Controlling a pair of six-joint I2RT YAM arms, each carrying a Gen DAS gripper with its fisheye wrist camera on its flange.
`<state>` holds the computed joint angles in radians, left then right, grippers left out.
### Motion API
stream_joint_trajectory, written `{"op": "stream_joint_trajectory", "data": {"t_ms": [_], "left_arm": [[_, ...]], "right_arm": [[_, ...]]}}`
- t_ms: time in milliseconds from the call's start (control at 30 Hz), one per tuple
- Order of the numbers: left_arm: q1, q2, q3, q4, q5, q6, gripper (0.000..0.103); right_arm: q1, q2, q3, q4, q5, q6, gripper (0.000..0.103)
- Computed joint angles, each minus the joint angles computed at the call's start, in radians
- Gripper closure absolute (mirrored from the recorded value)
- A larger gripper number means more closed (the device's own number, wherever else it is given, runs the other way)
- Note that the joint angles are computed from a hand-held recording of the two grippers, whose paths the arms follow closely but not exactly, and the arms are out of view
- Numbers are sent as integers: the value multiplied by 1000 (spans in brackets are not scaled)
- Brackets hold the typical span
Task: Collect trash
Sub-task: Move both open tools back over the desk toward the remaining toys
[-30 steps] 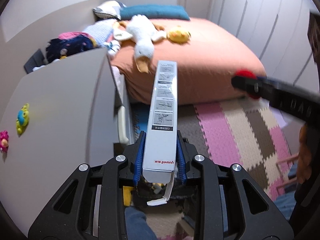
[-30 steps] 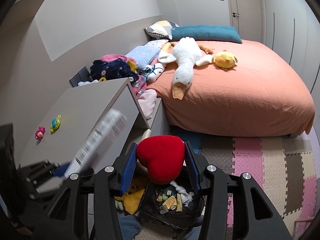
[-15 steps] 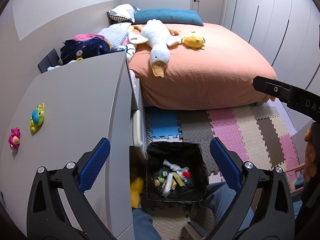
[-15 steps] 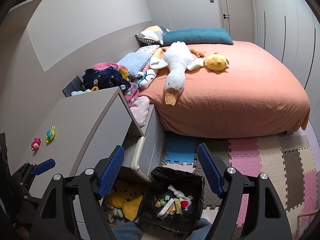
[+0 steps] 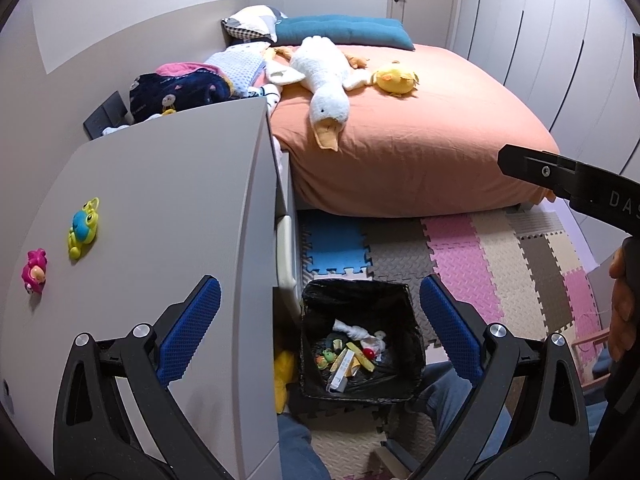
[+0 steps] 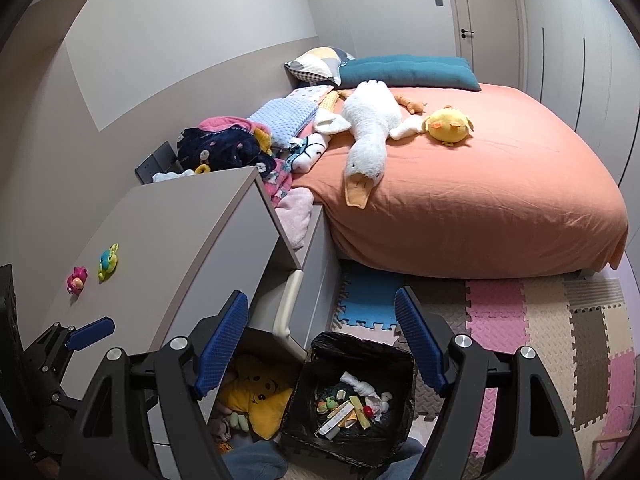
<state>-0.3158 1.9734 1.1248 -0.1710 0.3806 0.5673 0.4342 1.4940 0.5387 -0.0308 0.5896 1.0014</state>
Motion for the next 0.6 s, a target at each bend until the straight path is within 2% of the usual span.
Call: {"op": "stream_joint_trajectory", "data": {"t_ms": [233,600], "left_arm": [[36,36,44,-11,2,0,7],[138,110,154,-46,-6,-2,7]], "right_arm": [[4,80,71,38,-22,-46,26],[15,264,260,71,-84,-131,27]]}}
